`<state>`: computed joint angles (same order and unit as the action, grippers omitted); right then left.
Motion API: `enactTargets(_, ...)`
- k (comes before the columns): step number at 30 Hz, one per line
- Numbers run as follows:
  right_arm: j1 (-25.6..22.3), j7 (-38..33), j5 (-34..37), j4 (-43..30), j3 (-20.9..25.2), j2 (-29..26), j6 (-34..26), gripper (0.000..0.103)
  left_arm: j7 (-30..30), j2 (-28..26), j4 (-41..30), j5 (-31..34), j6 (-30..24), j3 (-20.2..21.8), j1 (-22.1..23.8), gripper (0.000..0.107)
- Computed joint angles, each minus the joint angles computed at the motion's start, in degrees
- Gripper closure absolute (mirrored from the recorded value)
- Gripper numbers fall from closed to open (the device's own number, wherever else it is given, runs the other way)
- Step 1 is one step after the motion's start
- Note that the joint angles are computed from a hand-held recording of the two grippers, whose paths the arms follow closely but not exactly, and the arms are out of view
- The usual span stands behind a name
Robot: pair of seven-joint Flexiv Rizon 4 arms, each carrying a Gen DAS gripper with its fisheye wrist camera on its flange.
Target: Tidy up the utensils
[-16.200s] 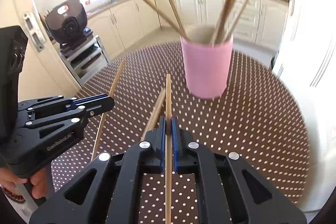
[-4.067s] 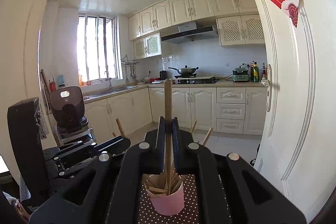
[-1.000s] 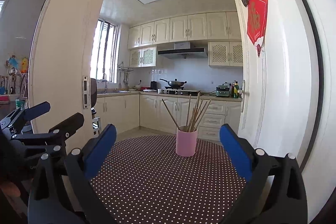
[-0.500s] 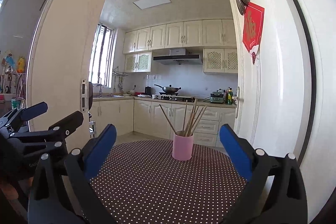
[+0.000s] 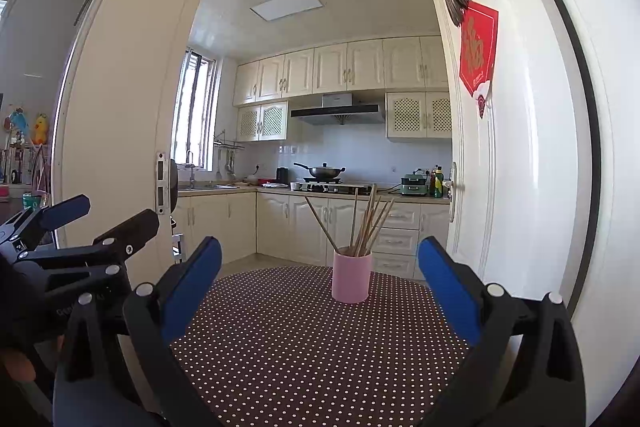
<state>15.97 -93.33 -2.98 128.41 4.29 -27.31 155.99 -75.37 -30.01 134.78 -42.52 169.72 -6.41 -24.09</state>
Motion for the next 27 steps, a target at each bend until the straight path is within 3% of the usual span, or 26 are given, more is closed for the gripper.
enactTargets(27,0.64,0.67,0.95,0.64,0.24,-0.19,0.40,0.008,1.52,-0.66,-0.50,-2.34,1.58,-0.42,-0.63,0.010)
